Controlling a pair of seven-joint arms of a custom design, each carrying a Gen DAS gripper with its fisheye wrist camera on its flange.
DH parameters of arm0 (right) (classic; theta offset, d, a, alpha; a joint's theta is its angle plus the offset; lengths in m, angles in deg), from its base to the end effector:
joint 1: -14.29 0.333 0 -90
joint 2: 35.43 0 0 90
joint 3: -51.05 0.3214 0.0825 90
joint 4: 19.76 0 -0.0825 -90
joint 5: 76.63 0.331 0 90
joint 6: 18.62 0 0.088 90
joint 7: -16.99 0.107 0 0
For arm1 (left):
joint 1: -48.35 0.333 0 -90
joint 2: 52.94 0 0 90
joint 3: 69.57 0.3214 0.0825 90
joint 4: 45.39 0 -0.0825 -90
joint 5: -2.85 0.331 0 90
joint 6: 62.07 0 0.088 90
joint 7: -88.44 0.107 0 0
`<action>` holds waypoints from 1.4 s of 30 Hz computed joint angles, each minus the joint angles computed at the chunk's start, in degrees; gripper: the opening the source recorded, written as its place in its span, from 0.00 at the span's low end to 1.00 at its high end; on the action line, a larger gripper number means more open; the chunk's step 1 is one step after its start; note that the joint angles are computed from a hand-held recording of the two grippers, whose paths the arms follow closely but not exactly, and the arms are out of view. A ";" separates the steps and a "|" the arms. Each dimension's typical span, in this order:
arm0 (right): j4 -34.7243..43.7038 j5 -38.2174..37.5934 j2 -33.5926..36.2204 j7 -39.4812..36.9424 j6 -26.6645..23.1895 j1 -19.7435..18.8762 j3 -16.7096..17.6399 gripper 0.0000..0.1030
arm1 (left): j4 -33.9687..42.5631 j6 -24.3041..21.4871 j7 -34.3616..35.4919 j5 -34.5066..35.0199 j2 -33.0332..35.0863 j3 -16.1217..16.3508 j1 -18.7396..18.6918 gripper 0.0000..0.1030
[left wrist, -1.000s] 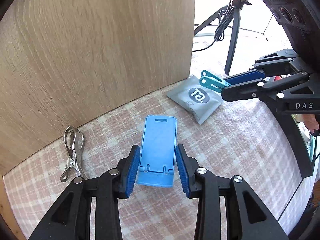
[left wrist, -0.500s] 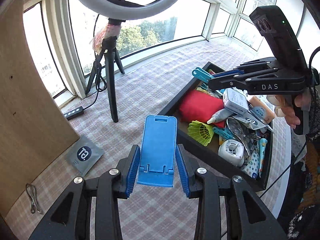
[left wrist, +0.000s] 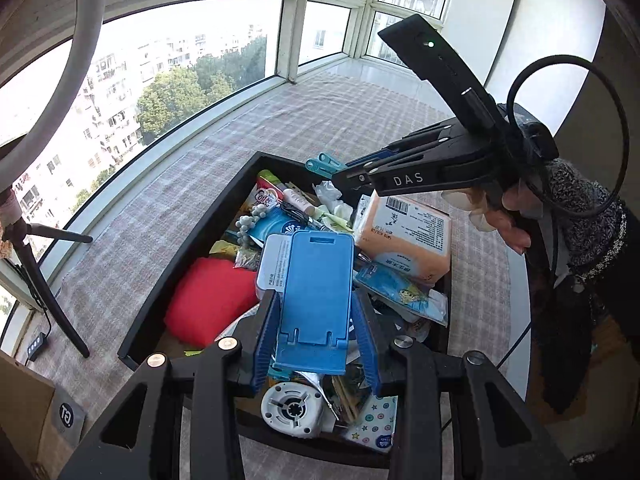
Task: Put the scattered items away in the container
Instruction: 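Carry the phone stand and clothespin over the black tray and open both tools, then move both tools back to the metal clip and grey sachet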
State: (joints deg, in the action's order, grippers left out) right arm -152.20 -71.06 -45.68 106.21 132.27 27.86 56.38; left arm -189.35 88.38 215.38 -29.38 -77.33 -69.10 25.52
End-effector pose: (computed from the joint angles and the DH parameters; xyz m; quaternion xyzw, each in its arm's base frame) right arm 0.4511 0.1542 0.5054 -0.7718 0.5852 -0.1248 0.2152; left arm 0.3746 -0.1400 0.5183 -0.4345 0.8408 -0.3128 0.0810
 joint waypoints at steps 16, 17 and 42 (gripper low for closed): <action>0.57 1.94 -0.11 -1.13 2.06 1.91 0.56 0.38 | -3.78 1.06 -10.25 7.76 -2.40 0.01 4.03 0.49; 0.94 2.60 0.17 -1.86 1.95 2.51 0.76 0.38 | -4.61 0.81 -9.97 7.64 -3.27 1.10 4.13 0.49; 39.13 -5.05 33.83 3.90 -10.36 26.57 5.27 0.57 | -9.10 4.20 -8.35 27.79 -0.27 20.51 42.05 0.50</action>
